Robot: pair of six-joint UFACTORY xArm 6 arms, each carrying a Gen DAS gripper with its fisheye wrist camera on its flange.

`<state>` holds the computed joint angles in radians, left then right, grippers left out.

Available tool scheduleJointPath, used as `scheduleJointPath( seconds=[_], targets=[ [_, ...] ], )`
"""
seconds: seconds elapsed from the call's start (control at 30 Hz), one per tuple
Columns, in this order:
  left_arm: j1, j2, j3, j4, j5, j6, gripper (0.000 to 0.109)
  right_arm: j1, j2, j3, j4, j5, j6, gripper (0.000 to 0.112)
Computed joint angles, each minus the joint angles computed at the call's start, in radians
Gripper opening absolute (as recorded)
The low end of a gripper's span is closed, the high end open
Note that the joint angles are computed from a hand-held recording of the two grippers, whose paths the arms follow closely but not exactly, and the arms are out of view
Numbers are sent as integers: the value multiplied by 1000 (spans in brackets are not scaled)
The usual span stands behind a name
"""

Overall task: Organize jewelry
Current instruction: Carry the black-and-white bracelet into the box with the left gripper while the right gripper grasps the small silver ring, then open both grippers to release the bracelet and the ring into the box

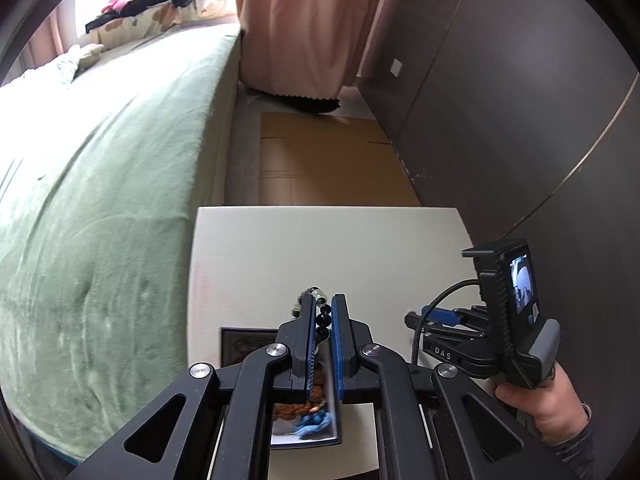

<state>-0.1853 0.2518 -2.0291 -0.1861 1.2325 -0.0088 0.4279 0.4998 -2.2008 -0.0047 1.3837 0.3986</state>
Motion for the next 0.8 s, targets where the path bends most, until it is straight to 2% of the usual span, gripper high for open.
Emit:
scheduleJointPath(
  seconds=[0.1, 0.23, 0.3, 0.4, 0.6, 0.8],
  targets=[
    [17, -22, 33, -5, -9, 3, 7, 13, 50, -74, -33, 49, 1, 19],
    [34, -39, 64, -16, -12, 12, 7, 28, 85, -120, -95, 85, -8, 15],
    [42, -52, 87, -25, -15, 16, 7, 37, 86, -124, -126, 95, -6, 6],
    [50, -69, 116, -44, -21, 25, 7, 28, 67, -104, -97, 93, 5, 6],
    [64, -94, 168, -101, -20, 57, 7, 31, -40, 29, -87, 18, 35, 6],
    [74, -100, 195, -164, -12, 84, 8, 58, -100, 39, -99, -1, 57, 6]
  ],
)
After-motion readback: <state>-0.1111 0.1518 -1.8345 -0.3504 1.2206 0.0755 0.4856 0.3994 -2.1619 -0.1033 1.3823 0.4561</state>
